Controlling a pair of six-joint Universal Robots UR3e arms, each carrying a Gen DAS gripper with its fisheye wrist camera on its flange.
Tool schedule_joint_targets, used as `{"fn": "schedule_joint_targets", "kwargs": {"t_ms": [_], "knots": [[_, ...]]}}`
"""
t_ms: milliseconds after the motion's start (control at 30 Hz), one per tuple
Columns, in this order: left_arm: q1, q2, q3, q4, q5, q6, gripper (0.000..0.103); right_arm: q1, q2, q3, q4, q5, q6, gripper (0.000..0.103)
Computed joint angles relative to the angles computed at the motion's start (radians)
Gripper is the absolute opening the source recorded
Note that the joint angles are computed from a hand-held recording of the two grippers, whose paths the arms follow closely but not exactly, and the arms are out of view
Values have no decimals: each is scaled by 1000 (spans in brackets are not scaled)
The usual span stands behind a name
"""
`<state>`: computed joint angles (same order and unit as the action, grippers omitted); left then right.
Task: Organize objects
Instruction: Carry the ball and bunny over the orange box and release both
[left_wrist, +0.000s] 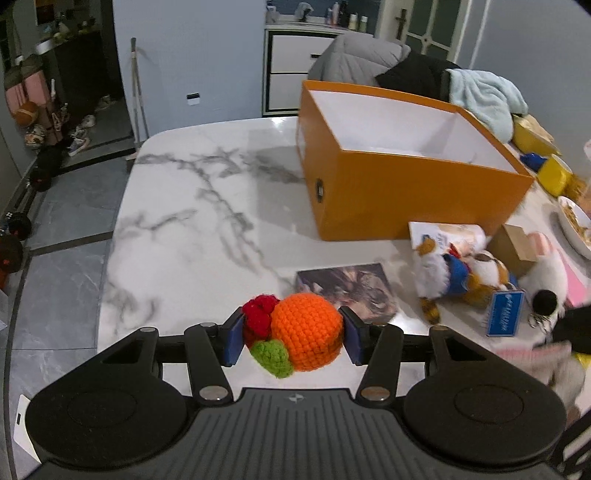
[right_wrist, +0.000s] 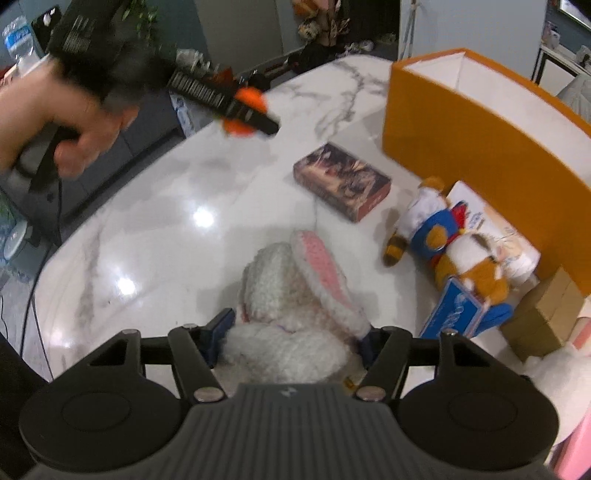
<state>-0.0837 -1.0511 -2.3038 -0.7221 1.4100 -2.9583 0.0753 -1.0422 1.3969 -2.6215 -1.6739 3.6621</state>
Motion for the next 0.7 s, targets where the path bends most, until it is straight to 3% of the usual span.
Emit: {"fn": "schedule_joint_targets", "kwargs": {"t_ms": [233,400,700], "knots": [[-110,-54,92,79,25,-66,61,-54,-177,163,-143,-90,39,66],[-258,-263,272,210,133,-179,61,-124,-281,196,-156,-157,31,66],[-421,-644,672,260,296,-144,61,-292,-288,117,-198,-126,18,66]]}}
